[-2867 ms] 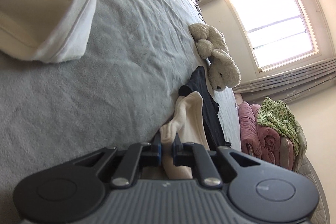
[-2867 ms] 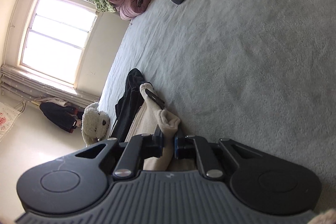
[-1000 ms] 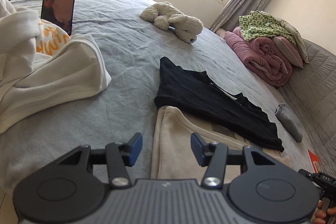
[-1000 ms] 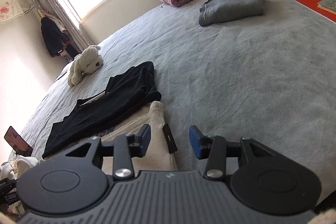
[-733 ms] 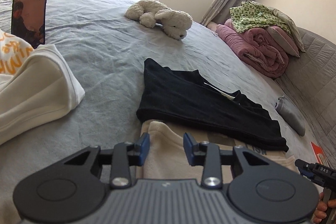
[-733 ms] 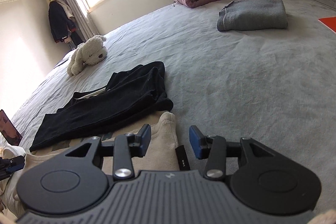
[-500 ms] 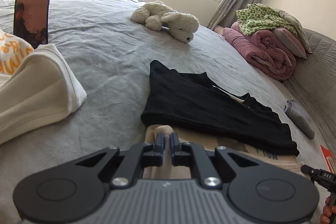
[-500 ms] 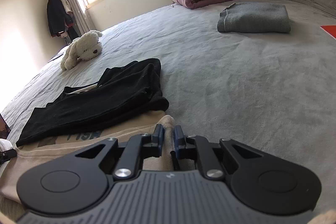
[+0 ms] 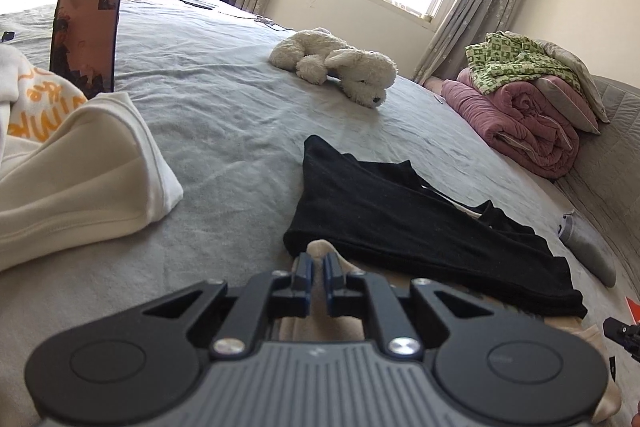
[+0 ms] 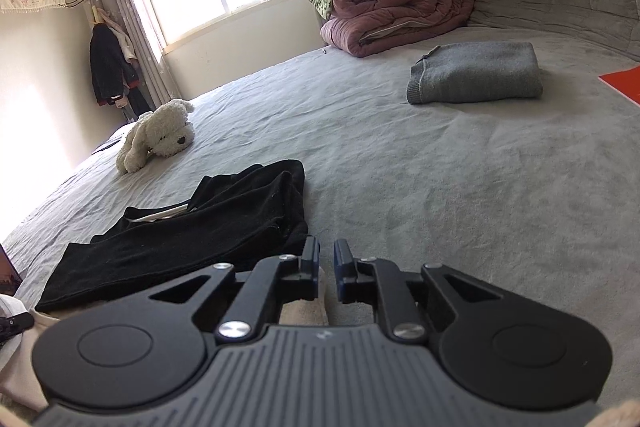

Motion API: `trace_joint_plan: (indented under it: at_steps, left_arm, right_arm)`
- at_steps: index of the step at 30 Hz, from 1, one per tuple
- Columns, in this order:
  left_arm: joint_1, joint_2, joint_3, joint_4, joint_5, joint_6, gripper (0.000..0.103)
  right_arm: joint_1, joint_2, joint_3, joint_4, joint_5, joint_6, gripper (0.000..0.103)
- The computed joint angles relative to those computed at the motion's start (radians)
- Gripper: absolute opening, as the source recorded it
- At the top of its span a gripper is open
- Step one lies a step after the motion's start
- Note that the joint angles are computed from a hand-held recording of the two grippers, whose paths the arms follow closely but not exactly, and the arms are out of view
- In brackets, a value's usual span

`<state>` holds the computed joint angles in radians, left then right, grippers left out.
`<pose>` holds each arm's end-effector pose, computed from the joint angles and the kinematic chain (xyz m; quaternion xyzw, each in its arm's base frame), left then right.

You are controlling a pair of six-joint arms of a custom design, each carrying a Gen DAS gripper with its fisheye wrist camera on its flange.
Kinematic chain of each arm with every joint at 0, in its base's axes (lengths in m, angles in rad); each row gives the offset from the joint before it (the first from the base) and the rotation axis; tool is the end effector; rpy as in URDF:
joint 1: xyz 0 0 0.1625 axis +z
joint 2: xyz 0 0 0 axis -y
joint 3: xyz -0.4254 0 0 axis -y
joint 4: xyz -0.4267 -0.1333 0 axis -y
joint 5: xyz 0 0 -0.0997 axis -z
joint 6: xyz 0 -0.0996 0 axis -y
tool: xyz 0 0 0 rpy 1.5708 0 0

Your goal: Fold clothes

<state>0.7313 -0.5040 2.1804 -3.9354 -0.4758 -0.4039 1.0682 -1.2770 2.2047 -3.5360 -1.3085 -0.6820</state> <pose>-0.1745 -0.4546 -0.0283 0.0022 0.8227 -0.5196 0.2306 -0.1075 -0.5259 0.2652 0.1417 -0.8517 0.4712 0.1802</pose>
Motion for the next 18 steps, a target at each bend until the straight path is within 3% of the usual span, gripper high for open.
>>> trace_joint_plan:
  at_steps: [1, 3, 5, 6, 7, 8, 15, 18]
  left_arm:
    - [-0.001, 0.0, 0.002, 0.0, 0.0, -0.002, 0.007]
    - [0.0, -0.004, 0.007, 0.016, -0.002, -0.014, 0.007]
    - [0.0, -0.007, 0.009, 0.025, -0.002, -0.02, 0.007]
    - [-0.003, -0.003, 0.008, 0.021, 0.004, -0.017, 0.007]
    - [-0.007, 0.001, 0.007, 0.017, 0.01, -0.013, 0.008]
    - [-0.01, 0.004, 0.006, 0.012, 0.016, -0.008, 0.007]
    - [-0.072, 0.085, -0.025, -0.189, 0.112, 0.166, 0.006]
    - [-0.085, 0.11, -0.052, -0.283, 0.137, 0.27, 0.006]
  right_arm:
    - [0.0, -0.004, 0.002, 0.015, -0.003, -0.005, 0.035]
    - [-0.005, -0.008, 0.009, 0.029, 0.009, -0.019, 0.052]
    - [-0.001, -0.009, 0.008, 0.057, 0.0, -0.044, 0.052]
    - [0.006, -0.002, 0.005, 0.065, -0.021, -0.064, 0.046]
    - [0.013, 0.006, 0.003, 0.064, -0.04, -0.083, 0.02]
    - [0.018, 0.021, 0.005, 0.032, -0.058, -0.102, 0.008]
    - [0.003, 0.074, 0.084, -0.278, 0.011, -0.194, 0.008]
    - [0.001, 0.086, 0.094, -0.36, 0.045, -0.202, 0.008]
